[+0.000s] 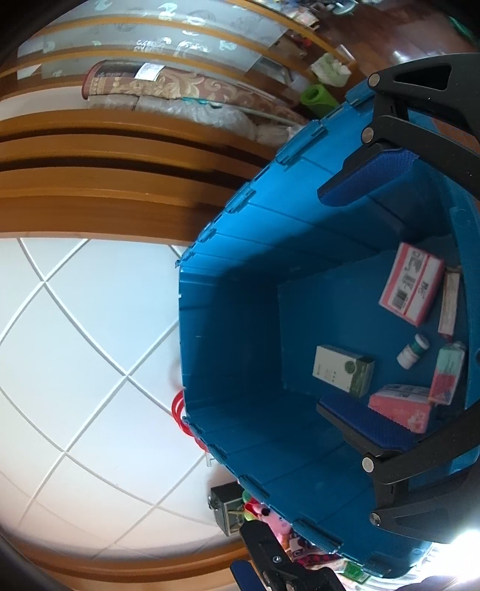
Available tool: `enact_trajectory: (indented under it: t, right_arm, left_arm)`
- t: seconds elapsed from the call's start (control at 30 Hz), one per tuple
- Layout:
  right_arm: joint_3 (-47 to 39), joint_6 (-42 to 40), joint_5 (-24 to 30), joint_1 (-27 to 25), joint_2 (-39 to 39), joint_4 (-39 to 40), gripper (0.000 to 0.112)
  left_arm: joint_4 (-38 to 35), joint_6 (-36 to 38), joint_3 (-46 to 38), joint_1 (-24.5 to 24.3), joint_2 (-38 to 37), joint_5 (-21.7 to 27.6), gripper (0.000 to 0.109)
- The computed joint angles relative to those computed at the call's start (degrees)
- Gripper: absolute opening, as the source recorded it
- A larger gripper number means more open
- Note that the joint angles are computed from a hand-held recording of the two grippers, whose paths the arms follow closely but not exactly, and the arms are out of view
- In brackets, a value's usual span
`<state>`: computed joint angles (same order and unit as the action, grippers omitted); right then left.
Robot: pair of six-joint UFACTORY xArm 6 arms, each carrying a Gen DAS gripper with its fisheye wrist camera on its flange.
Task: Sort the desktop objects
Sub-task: 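Withdraw both tools from the crate back toward the pile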
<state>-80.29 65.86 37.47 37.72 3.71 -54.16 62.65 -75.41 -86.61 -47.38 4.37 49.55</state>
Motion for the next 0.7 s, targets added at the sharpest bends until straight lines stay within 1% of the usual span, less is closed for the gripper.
enact_trajectory:
  t: [0.23, 0.43, 0.53, 0.7]
  right_arm:
    - [-1.93, 0.68, 0.87, 1.80, 1.03, -0.41, 0.103]
    - [-5.07, 2.82, 1.77, 4.41, 2.97, -3.48, 0.103]
    - [-7.12, 3.59, 2.27, 5.78, 4.75, -4.60, 0.103]
    - [-11.98, 2.52, 2.97, 8.17, 8.74, -3.78, 0.103]
  left_arm:
    - [3.47, -2.63, 5.68, 0.32, -5.15, 0.69, 0.079]
    - [5.43, -4.90, 10.87, 1.30, -10.03, 1.36, 0.079]
    - [5.20, -5.43, 13.53, 2.39, -12.34, 1.20, 0.079]
    - [4.84, -6.54, 19.14, 5.01, -17.28, 0.72, 0.079]
